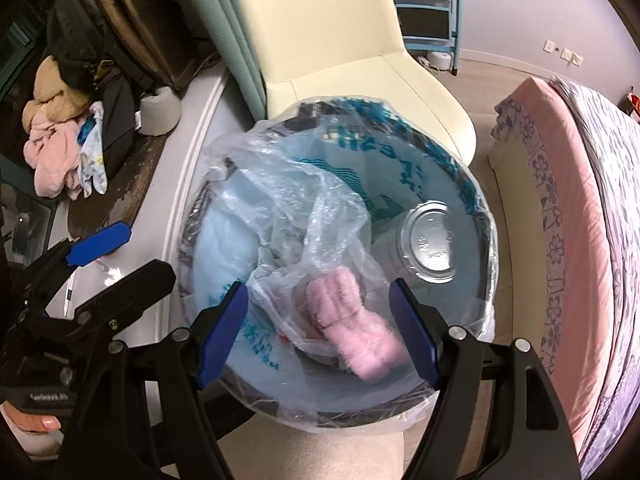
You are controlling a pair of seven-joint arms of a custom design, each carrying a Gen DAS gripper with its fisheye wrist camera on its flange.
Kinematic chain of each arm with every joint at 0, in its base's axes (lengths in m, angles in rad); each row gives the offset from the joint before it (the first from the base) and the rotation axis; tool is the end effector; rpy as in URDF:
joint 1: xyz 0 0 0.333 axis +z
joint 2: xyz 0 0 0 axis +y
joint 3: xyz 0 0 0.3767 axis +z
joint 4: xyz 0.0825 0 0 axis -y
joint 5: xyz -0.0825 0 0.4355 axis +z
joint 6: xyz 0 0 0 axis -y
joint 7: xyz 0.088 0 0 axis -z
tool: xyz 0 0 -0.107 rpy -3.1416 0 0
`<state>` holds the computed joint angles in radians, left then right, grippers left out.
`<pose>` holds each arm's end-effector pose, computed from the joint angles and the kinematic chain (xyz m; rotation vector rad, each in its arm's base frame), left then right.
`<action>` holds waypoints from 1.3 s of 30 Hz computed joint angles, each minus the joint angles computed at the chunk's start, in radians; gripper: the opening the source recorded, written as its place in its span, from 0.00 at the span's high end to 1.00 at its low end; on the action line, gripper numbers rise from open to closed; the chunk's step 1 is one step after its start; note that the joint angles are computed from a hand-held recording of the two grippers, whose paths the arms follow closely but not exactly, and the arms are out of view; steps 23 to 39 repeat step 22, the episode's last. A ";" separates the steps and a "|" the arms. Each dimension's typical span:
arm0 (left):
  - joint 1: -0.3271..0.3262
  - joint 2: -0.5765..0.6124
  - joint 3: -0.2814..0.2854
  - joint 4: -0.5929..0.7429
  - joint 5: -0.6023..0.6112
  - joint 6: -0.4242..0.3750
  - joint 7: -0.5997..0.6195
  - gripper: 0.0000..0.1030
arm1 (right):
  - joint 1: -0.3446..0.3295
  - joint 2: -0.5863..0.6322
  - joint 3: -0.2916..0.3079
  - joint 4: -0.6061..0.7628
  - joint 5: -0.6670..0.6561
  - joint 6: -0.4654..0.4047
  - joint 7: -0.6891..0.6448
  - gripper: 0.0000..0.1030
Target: Collect trash
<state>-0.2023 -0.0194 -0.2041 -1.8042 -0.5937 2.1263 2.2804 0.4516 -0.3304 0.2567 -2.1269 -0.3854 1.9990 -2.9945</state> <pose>0.5764 -0.2764 0.6351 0.9853 -2.7586 0.9665 0.3919 0.3269 0.6121 -0.9237 2.5930 -0.4661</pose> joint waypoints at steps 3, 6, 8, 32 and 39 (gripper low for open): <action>0.003 -0.007 0.004 -0.002 0.001 -0.004 0.005 0.08 | 0.002 0.012 0.004 0.015 -0.008 -0.002 -0.003 0.32; 0.006 -0.025 0.009 -0.018 -0.016 0.006 0.026 0.08 | 0.005 0.022 0.005 0.028 -0.014 -0.003 -0.011 0.32; 0.007 -0.039 0.013 -0.031 -0.035 0.019 0.050 0.08 | 0.007 0.030 0.004 0.037 -0.019 -0.006 -0.019 0.32; 0.028 -0.084 0.036 -0.069 -0.036 0.048 -0.008 0.06 | 0.021 0.080 0.006 0.099 -0.064 0.000 -0.052 0.32; 0.028 -0.084 0.036 -0.069 -0.036 0.048 -0.008 0.06 | 0.021 0.080 0.006 0.099 -0.064 0.000 -0.052 0.32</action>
